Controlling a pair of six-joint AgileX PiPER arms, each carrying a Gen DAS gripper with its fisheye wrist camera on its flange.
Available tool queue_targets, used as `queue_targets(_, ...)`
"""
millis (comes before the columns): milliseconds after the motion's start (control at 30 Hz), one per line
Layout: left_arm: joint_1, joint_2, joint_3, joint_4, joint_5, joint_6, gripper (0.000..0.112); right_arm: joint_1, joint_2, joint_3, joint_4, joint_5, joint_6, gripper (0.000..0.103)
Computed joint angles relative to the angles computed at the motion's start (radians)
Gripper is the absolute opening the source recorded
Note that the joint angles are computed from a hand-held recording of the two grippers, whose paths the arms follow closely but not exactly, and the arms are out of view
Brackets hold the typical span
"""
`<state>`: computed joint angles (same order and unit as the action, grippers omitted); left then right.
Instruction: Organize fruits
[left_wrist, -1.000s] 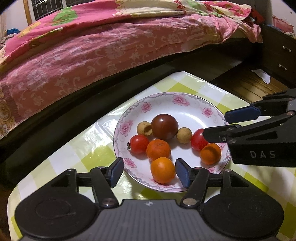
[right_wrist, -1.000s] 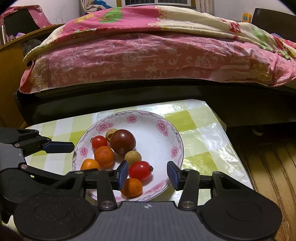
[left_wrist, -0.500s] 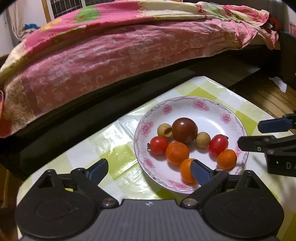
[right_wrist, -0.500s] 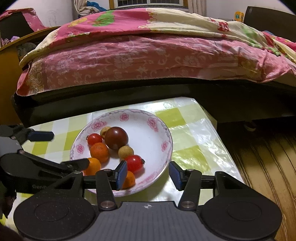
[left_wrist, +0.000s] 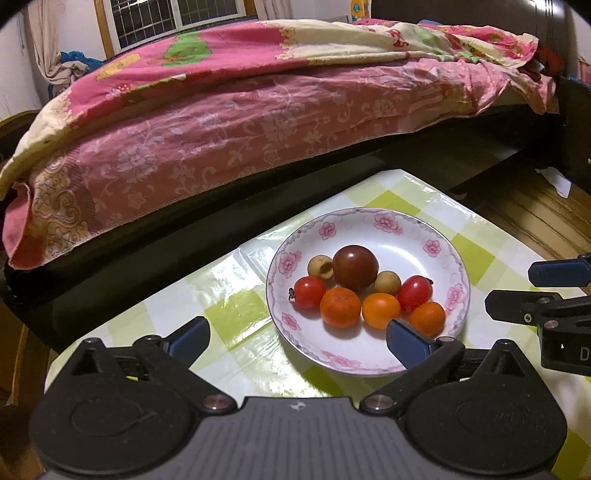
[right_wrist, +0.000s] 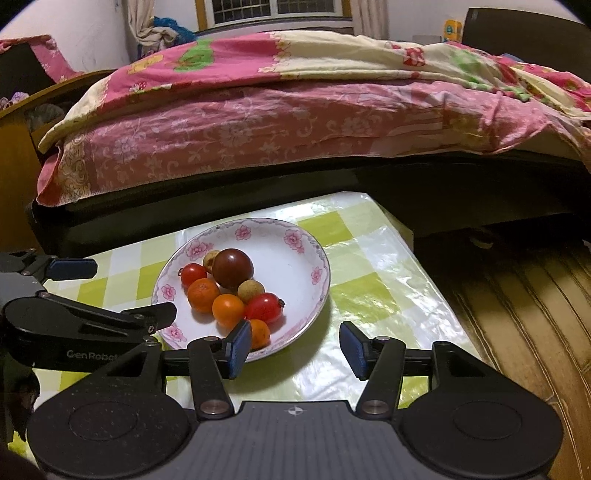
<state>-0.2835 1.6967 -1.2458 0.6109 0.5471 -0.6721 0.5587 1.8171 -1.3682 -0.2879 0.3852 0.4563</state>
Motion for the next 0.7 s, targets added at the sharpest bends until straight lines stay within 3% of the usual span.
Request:
queue_targets(333, -0.034, -0.095, 0.084, 0.073, 0.033, -0.118, 0.103, 0.046, -0.091, 0.115, -0.158, -0.026, 0.202, 0.051)
queue_targets(700, -0.090, -0.189, 0.214, 0.171, 0.075, -0.267, 0.103, 0.089, -0.170, 0.210, -0.231, -0.028, 0.322, 0.052)
